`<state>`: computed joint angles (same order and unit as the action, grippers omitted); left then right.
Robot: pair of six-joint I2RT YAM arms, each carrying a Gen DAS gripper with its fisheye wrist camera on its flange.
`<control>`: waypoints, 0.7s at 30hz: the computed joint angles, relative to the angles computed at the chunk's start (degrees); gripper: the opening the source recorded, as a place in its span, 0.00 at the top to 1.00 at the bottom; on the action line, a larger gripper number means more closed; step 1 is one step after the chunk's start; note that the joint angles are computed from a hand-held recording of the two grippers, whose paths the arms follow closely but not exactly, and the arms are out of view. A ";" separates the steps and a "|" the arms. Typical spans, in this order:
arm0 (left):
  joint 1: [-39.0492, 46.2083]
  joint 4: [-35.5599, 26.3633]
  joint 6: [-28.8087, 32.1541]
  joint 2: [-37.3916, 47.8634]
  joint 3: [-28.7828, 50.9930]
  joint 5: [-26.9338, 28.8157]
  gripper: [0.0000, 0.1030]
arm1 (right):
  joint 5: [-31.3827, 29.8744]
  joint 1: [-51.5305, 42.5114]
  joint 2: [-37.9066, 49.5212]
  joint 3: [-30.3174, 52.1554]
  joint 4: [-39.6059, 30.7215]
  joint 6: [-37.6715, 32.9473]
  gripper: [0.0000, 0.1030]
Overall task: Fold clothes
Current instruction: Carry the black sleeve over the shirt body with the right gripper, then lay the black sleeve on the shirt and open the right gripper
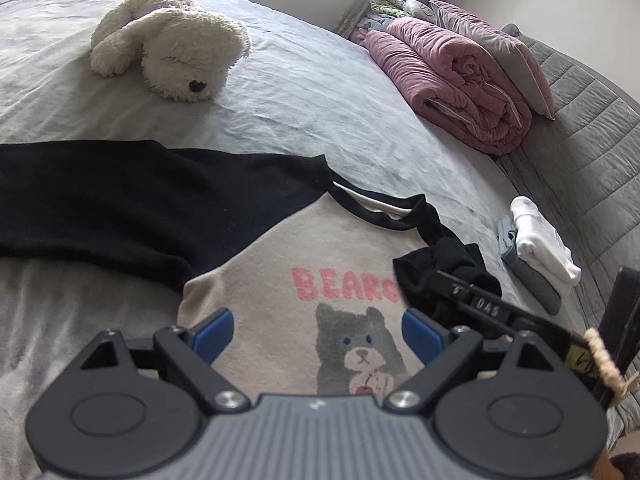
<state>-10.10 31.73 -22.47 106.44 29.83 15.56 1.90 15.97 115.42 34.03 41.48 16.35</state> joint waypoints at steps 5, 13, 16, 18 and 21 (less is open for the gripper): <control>-0.28 -0.32 0.33 0.44 0.46 -0.39 0.11 | -0.72 0.55 1.59 0.74 -0.51 -2.29 0.86; -1.19 -0.76 0.89 1.72 1.32 -1.41 0.11 | -8.29 -1.07 -2.29 -0.84 -4.93 -3.39 0.57; -1.37 -0.84 1.28 1.84 1.28 -1.69 0.11 | -9.86 -1.88 -4.52 -2.43 -6.31 -3.90 0.52; -1.47 -0.84 1.55 2.05 1.41 -1.85 0.11 | -11.35 -3.23 -6.58 -3.50 -8.40 -3.64 0.52; -1.91 -0.70 1.74 2.63 1.58 -2.80 0.11 | -14.06 -5.82 -9.72 -5.17 -11.32 -3.36 0.51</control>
<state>-12.00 31.02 -20.73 109.07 31.41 12.76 -12.15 10.15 105.70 28.86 30.15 12.99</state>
